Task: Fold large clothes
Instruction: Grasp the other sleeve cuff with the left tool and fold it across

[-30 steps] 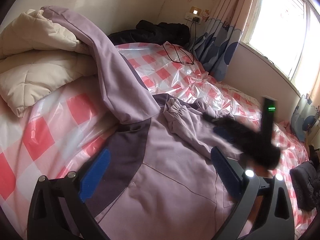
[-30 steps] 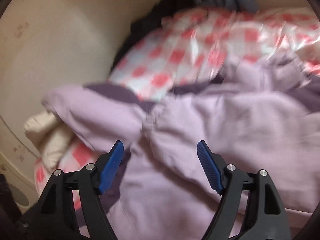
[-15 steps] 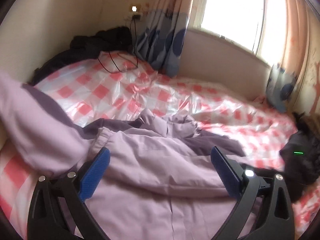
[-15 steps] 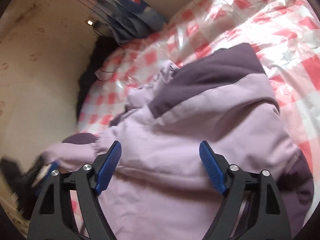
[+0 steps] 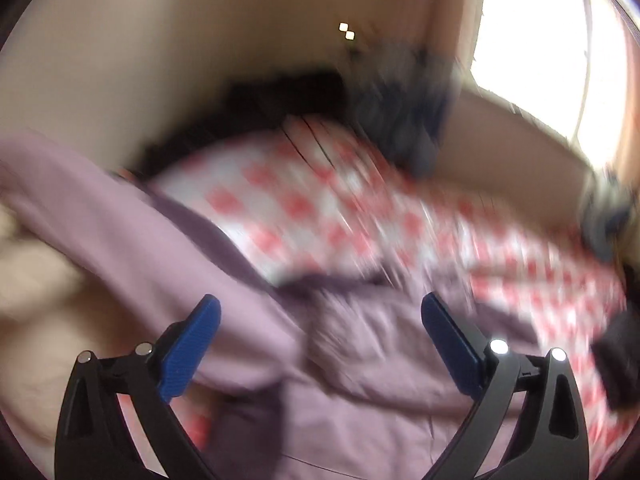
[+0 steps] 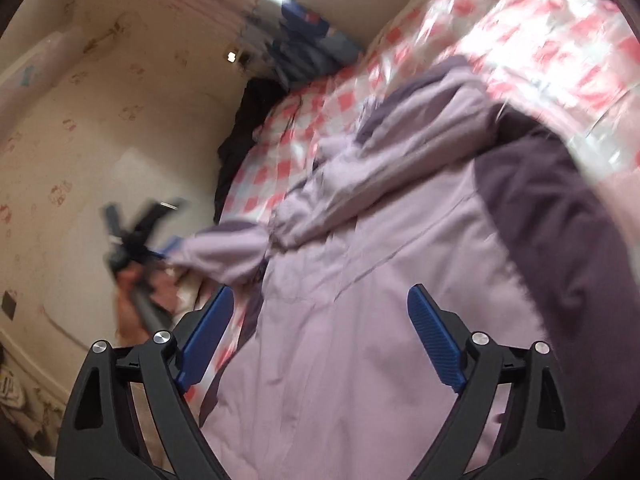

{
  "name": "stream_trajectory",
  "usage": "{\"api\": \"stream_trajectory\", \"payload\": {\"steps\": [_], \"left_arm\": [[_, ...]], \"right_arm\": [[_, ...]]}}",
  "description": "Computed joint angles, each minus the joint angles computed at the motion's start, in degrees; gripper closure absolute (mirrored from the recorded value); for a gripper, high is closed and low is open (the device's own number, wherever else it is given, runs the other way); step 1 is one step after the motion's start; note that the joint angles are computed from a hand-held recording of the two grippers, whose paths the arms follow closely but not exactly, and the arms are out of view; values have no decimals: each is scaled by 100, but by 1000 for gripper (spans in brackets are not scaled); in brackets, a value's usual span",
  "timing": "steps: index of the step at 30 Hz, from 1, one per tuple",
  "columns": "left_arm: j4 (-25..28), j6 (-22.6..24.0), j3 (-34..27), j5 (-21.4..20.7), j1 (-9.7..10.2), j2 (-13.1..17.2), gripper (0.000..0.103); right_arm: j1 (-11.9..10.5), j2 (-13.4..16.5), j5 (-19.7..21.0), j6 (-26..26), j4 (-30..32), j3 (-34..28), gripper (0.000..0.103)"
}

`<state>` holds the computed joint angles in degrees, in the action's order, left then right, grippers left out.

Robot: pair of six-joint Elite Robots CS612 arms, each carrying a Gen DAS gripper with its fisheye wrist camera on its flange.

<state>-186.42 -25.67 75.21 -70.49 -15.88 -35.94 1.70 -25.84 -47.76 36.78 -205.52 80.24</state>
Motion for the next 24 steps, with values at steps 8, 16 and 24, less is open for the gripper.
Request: {"api": "stream_trajectory", "payload": {"steps": [8, 16, 24], "left_arm": [[1317, -2724, 367, 1285, 949, -776, 7], [2584, -2867, -610, 286, 1259, -325, 7], [1888, -2761, -683, -192, 1233, -151, 79]], "right_arm": [[57, 64, 35, -115, 239, -29, 18], [81, 132, -125, -221, 565, -109, 18], [62, 157, -57, -94, 439, -127, 18]]}}
